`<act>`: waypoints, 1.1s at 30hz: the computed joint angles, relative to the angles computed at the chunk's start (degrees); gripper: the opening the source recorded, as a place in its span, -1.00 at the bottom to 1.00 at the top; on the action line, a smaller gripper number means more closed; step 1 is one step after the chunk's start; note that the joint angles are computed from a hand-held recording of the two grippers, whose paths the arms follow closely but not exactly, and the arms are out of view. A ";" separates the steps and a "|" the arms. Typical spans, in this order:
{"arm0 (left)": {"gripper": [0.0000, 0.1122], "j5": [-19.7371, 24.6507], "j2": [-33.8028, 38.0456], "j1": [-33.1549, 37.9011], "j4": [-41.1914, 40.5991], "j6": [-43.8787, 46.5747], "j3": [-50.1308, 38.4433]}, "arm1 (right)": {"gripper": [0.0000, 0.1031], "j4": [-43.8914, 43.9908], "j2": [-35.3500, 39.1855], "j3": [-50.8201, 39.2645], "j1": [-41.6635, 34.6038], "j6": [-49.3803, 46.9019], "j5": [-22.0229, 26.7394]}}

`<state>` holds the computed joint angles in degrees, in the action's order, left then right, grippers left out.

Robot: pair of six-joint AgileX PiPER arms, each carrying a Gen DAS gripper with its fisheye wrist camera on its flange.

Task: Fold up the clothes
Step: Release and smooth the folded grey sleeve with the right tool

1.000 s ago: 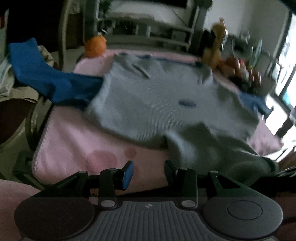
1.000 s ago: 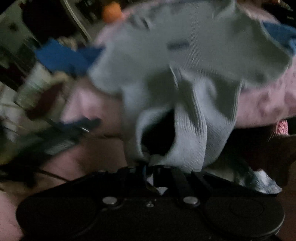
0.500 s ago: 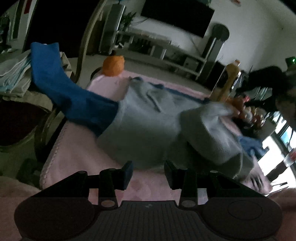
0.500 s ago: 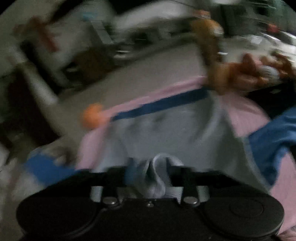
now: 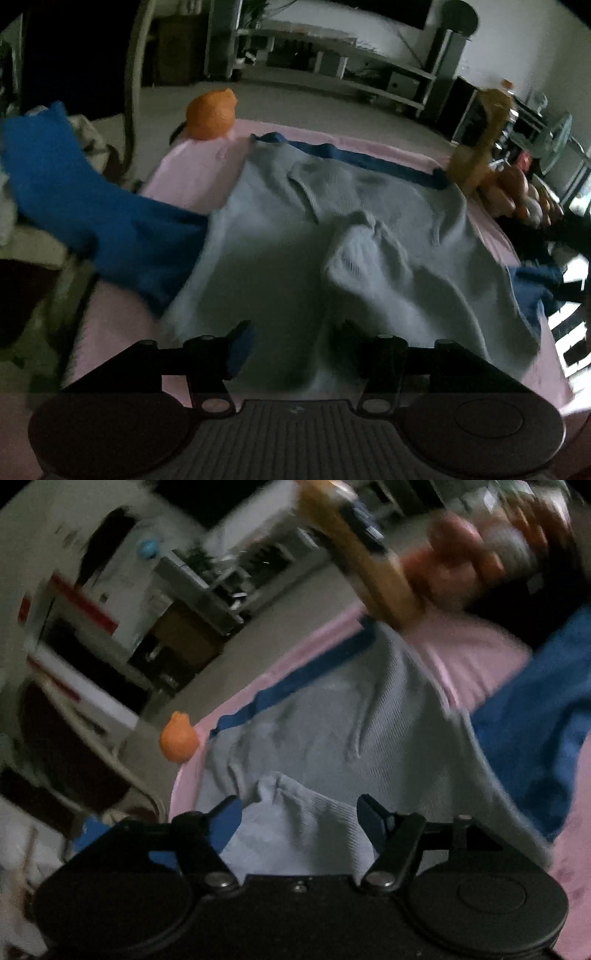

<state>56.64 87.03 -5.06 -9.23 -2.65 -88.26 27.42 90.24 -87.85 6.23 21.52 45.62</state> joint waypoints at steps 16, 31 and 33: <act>-0.83 -4.52 19.97 -6.58 1.80 4.94 -18.90 | 0.32 11.48 1.92 2.62 -4.12 -8.01 0.68; -0.28 -10.89 13.05 -5.09 16.34 -4.18 -8.05 | 0.39 15.31 0.07 5.24 -4.78 -11.96 -0.01; -0.27 -11.64 9.92 -3.77 12.80 -2.43 -4.79 | 0.36 15.61 0.34 4.58 -4.06 -13.56 1.74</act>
<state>45.00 96.95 -8.83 3.57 -5.08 -93.05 43.03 90.58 -83.27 2.17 7.96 47.36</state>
